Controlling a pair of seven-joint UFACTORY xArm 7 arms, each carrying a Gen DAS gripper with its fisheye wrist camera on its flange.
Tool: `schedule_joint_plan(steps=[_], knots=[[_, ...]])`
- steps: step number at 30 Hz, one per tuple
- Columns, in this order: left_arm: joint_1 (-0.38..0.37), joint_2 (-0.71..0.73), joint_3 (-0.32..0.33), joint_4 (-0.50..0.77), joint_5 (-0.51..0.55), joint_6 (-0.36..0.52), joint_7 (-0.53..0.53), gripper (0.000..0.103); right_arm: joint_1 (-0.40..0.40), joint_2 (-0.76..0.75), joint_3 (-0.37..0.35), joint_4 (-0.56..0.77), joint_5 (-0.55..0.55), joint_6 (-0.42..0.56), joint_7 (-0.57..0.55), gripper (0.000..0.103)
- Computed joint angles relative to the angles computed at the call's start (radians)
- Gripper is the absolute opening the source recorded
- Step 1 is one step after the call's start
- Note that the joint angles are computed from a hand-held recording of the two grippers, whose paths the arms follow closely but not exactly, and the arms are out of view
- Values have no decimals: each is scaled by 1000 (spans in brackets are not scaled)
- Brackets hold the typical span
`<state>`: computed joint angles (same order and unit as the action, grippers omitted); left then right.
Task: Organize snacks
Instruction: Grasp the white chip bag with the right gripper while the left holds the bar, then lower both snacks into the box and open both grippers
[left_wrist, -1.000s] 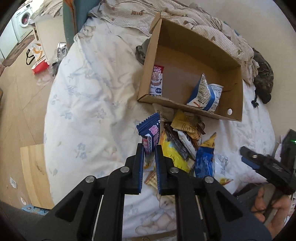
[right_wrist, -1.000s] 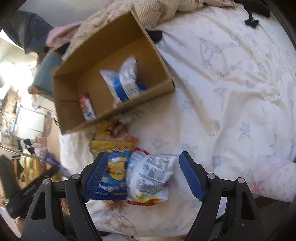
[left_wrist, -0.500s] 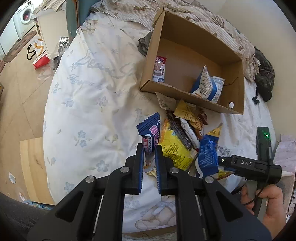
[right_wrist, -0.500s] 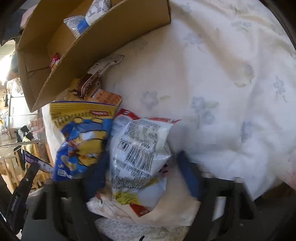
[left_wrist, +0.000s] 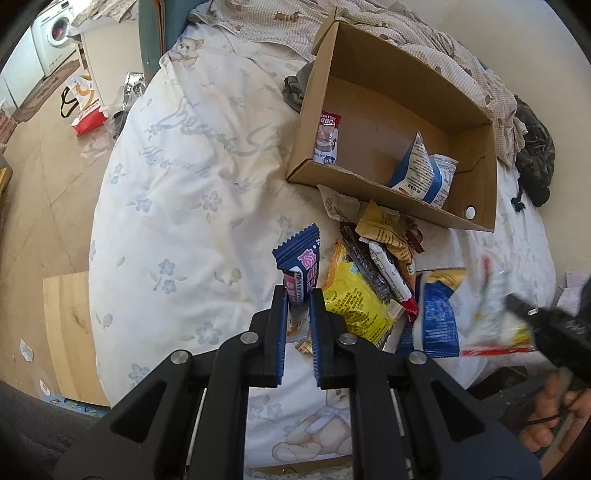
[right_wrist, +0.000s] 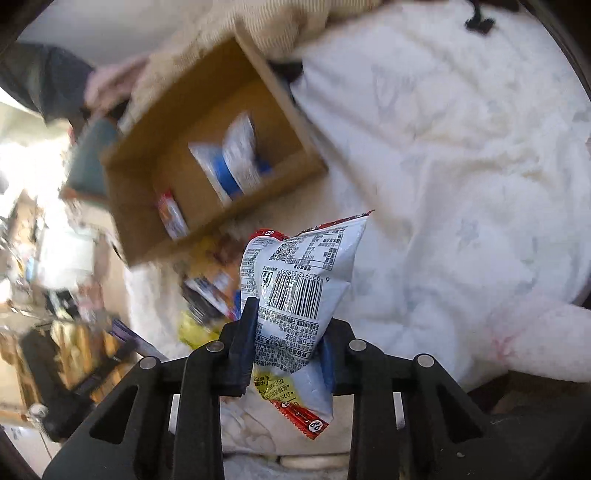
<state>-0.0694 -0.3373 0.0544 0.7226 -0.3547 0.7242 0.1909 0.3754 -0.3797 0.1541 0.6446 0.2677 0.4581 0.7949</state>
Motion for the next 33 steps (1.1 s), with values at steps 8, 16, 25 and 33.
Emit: schedule_joint_plan(steps=[8, 16, 25, 33], knots=[[-7, -42, 2, -20, -3, -35, 7, 9, 7, -42, 20, 0, -23, -136, 37, 30], [-18, -44, 7, -4, 8, -51, 14, 9, 48, 13, -13, 52, -11, -177, -39, 30], [-36, 65, 0, 181, -40, 6, 78, 9, -7, 180, -1, 230, -74, -123, -105, 30], [-35, 258, -53, 378, -38, -15, 107, 9, -32, 409, 1, 451, -53, -92, -211, 30]])
